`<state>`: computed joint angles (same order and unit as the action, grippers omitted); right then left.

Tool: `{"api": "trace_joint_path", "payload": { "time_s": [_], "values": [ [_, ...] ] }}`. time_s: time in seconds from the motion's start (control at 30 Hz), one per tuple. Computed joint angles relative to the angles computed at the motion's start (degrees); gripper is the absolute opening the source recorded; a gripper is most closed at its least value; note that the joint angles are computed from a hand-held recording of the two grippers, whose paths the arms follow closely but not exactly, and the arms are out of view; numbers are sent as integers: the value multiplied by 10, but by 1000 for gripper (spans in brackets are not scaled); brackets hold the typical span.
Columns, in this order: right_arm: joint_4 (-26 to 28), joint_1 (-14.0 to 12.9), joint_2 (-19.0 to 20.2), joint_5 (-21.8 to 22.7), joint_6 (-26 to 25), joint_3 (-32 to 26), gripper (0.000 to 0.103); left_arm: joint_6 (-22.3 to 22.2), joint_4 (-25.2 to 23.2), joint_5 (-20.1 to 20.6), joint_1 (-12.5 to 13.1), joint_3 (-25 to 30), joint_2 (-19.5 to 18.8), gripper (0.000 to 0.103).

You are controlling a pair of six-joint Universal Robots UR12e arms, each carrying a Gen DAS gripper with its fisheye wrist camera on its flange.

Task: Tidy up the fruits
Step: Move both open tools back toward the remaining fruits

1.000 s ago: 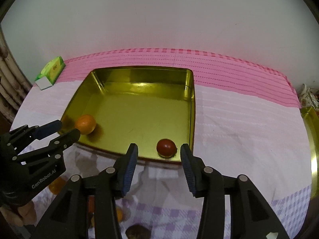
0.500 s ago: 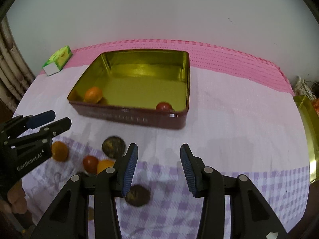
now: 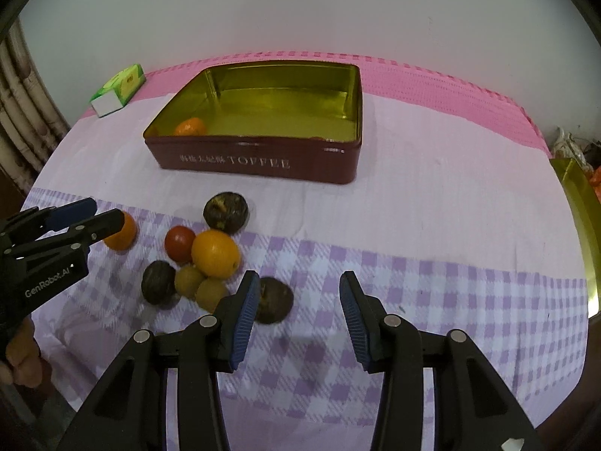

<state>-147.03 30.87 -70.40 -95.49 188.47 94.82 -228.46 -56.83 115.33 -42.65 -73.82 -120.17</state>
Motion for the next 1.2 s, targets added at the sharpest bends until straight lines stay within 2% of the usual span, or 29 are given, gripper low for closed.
{"api": "trace_joint_path", "payload": {
  "time_s": [0.5, 0.9, 1.2],
  "values": [
    [11, 3, -9, 33, 1, 20, 42, -44, -11, -18, -5, -56, 30, 45],
    [27, -1, 0, 49, 11, 16, 42, -53, -9, -34, -3, -59, 27, 45],
    [31, 3, 12, 44, 7, 8, 42, -57, 1, -42, 1, -66, 28, 45]
  ]
}}
